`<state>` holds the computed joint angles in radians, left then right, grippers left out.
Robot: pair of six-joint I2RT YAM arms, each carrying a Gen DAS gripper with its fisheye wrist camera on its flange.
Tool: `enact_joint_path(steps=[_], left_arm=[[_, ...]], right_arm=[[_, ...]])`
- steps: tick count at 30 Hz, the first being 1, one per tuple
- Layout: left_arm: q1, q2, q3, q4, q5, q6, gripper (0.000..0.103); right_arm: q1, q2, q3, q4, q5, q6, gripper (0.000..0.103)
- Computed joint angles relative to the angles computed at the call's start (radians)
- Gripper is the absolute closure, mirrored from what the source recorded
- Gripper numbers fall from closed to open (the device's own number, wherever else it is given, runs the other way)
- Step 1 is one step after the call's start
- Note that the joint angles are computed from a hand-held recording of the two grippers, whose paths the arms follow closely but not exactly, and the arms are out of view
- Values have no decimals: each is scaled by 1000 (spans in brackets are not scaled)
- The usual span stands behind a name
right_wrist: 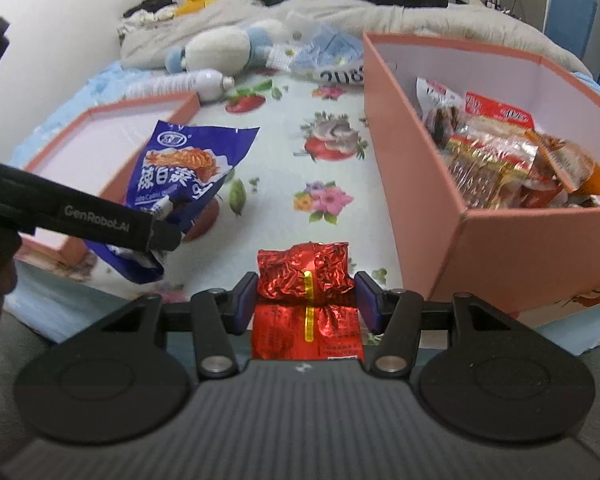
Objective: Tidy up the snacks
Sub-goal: 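Carry the blue bag with the left gripper while the right carries the red candy over the box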
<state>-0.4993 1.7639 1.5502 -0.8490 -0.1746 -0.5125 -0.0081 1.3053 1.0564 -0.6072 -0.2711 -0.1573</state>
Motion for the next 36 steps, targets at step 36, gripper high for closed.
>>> enact_joint_path(steps=[36], left_arm=[[-426, 149, 786, -444, -250, -400, 36]], right_arm=[[-527, -1, 520, -489, -407, -257, 48]])
